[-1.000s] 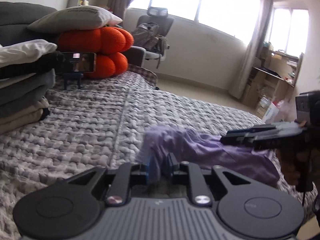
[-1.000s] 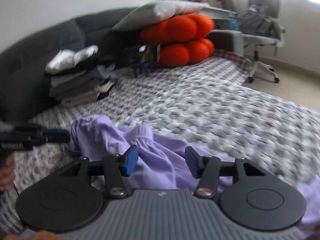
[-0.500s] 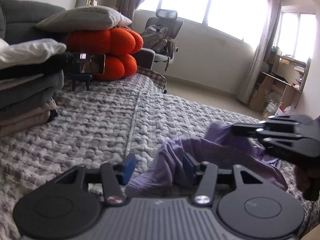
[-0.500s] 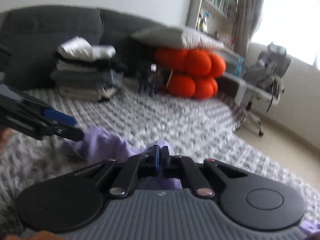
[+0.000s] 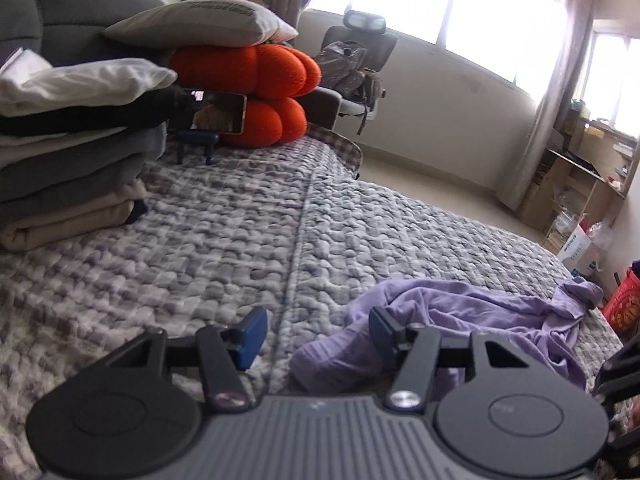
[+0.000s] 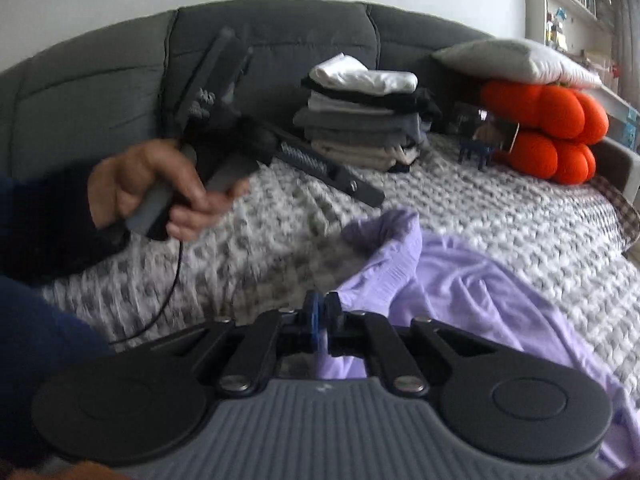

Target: Fold clothes

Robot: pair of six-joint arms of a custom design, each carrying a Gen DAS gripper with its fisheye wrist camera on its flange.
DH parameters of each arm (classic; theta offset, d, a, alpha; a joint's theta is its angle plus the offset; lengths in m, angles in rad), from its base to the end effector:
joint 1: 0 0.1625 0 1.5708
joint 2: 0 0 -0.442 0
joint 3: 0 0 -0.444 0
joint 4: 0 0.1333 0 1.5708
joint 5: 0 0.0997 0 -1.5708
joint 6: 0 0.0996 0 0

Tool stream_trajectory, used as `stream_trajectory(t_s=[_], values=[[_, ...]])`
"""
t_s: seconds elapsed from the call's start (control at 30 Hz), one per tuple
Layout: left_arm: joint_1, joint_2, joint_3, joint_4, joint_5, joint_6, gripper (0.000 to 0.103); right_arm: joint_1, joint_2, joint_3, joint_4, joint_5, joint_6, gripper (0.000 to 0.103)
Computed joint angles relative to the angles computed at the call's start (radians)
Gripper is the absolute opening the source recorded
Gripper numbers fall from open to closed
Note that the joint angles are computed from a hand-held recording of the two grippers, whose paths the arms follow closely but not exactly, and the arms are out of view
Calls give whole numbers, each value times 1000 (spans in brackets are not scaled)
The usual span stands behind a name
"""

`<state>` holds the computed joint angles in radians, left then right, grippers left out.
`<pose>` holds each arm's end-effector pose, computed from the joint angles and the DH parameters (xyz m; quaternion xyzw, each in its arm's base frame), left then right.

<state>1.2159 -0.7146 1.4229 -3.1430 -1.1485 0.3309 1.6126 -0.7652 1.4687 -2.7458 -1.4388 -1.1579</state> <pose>-0.1164 -0.8153 0.1801 0.2159 0.8658 -0.4116 0.1854 0.1793 -0.7842 0.1388 0.5604 -0.7921 0.2317 0.0690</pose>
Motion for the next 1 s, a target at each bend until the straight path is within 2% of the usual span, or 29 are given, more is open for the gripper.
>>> stream_trajectory(t_s=[0.03,0.2,0.23,0.27,0.3,0.37,0.47,0.53,0.6,0.63,0.67,0.77,0.9,1.0], values=[[1,-1,-1,5,3,-12,59,-3,-1,3,-7,-1,9,12],[13,-4,-12,48,-13,-79,60,-22,3,-8,-60,42,121,17],[16,-6,-13,64,-25,-87,62,-22,8,-15,-70,32,154,24],[19,-5,-17,84,-36,-95,65,-21,16,-26,-77,10,187,37],[22,-2,-23,102,-48,-106,66,-22,19,-26,-85,-7,206,40],[28,4,-34,130,-72,-132,66,-29,19,-35,-40,2,224,40],[32,15,-42,141,-103,-137,62,-48,10,-45,91,90,223,40],[27,23,-39,123,-94,-100,54,-46,16,-49,118,75,220,40],[22,32,-43,117,-75,-72,50,-34,34,-48,85,11,221,40],[19,37,-45,109,-62,-65,43,-28,42,-46,59,-16,225,39],[16,42,-48,100,-50,-57,37,-23,50,-45,33,-42,229,32],[-2,64,-62,42,-9,5,19,-18,58,-26,-58,-29,214,25],[-12,110,-143,28,-4,40,12,-6,79,-18,-232,-27,230,24],[-18,166,-258,18,-52,69,11,7,110,-30,-425,-43,281,24]])
